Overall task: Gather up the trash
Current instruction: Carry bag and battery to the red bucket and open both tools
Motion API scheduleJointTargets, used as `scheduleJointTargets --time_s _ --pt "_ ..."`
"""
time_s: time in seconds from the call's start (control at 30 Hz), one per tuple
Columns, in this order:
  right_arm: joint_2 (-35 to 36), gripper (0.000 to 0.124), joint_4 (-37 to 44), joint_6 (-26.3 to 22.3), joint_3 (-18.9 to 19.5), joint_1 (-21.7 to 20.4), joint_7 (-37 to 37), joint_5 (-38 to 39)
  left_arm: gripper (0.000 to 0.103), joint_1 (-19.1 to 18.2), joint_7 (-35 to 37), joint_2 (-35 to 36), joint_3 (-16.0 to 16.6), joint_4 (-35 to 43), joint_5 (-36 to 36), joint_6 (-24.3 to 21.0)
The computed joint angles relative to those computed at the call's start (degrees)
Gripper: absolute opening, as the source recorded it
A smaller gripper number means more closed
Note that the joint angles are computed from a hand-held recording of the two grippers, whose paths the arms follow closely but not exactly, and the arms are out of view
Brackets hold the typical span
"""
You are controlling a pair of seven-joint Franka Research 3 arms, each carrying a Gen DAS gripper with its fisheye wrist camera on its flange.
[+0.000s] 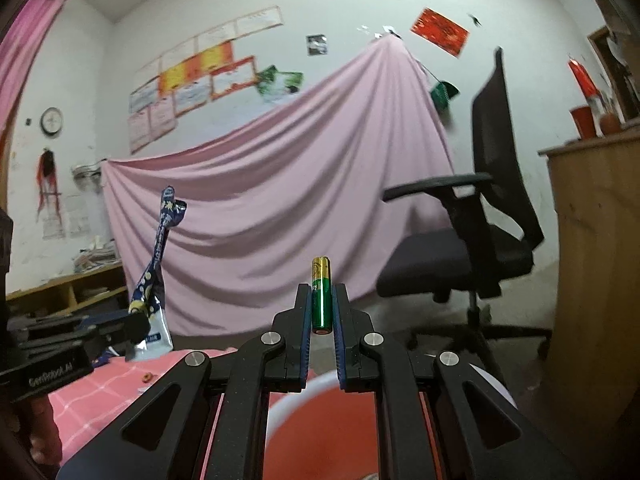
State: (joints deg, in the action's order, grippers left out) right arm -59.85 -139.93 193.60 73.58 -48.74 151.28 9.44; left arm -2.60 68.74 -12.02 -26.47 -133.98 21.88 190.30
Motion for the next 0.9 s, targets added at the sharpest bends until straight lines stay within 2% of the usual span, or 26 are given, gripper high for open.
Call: scheduleJointTargets --time_s 0.1,0.13,0.2,0.3,0.43,0.57,0.63,0.7,0.77,0.9 --pt "1.53 0.008 -0.86 -1.15 -0.55 0.97 -0.04 -0.27 0.007 -13.67 1.84 2.84 11.54 2.47 -1.45 -4.14" --pt "2.11 0.008 -0.93 -1.20 -0.54 0.97 -0.02 -0.41 0.007 -16.15 2.55 3.37 13.55 3.05 -2.43 -5.23" --pt "3.13 0.008 -1.00 -1.70 -0.69 1.24 -0.10 -0.74 0.007 -17.73 3.36 4.53 14.25 4.75 -3.89 -7.62" --pt "4.70 0.008 -0.87 -2.03 -0.73 1.27 -0.29 -1.32 0.007 -23.96 11.18 5.68 18.61 6.17 -12.90 -10.19" --pt "6.28 0.009 -0.51 -2.95 -0.66 1.44 -0.46 -1.97 0.008 -26.80 20.16 5.49 20.08 6.48 -23.24 -12.34" --pt "7.97 0.009 0.03 -3.95 -0.59 1.43 -0.57 -2.73 0.009 -26.88 25.95 5.71 19.58 7.26 -29.80 -14.58" --pt "8.87 0.009 0.36 -4.45 -0.51 1.39 -0.74 -3.20 0.016 -26.29 27.91 5.60 19.01 7.08 -32.45 -14.79" --pt "9.47 0.009 0.62 -4.79 -0.44 1.37 -0.89 -3.65 0.033 -25.63 29.00 5.39 18.35 6.57 -34.54 -14.29" --pt "9.75 0.009 0.82 -5.07 -0.39 1.31 -0.94 -3.97 0.033 -25.40 29.88 5.26 18.18 6.25 -36.36 -13.72" --pt "9.85 0.011 0.95 -5.24 -0.44 1.27 -1.00 -4.43 0.033 -23.36 27.40 4.97 17.04 5.96 -35.00 -13.24"
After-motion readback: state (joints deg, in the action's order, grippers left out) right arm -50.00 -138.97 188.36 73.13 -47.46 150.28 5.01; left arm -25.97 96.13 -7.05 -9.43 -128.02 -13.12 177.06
